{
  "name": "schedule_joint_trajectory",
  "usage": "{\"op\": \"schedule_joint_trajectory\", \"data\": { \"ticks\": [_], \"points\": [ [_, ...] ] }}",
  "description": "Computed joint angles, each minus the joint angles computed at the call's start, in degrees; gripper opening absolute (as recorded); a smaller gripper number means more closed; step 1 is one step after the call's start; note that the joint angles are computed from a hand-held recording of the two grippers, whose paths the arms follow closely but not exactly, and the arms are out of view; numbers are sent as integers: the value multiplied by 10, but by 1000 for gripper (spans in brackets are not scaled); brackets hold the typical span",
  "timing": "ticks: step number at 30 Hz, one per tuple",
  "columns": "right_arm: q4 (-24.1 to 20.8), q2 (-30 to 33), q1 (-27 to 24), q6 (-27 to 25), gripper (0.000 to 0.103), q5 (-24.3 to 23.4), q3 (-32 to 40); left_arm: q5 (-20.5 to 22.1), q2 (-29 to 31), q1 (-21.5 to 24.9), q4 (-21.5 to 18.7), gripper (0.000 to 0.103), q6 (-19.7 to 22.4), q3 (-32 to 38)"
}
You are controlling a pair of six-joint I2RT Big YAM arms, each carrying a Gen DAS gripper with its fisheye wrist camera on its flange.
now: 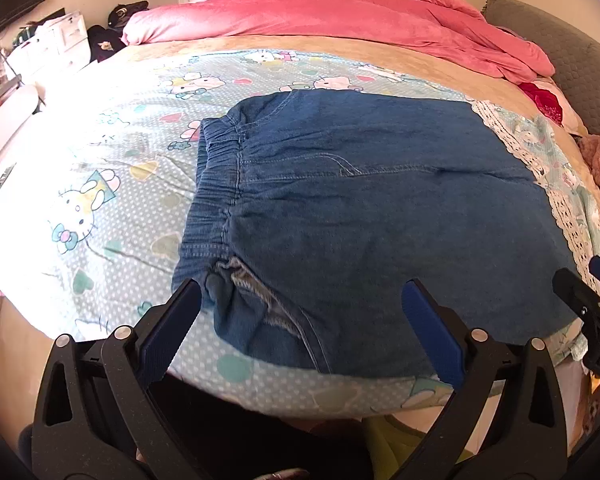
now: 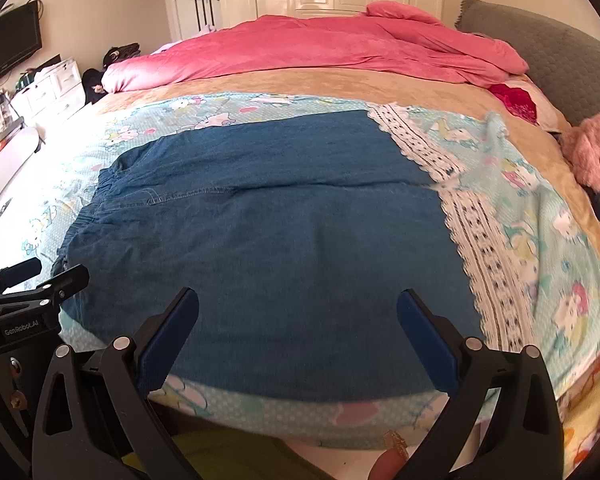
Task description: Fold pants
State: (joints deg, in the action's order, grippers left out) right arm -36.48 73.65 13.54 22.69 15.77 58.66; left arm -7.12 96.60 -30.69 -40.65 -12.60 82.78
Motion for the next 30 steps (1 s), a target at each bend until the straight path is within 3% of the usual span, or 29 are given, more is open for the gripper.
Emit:
{"op": "schedule_joint_trajectory", "data": {
  "ticks": [11,18,30],
  "points": [
    [15,93,-31,-36,99,-37,93,21,55,35,-35,94,4,71],
    [9,166,-40,-70,99,-64,178,35,107,66,-76,94,4,152],
    [-43,306,-50,-134,99,-104,359,29,233,103,-164,94,32,347]
  ]
}}
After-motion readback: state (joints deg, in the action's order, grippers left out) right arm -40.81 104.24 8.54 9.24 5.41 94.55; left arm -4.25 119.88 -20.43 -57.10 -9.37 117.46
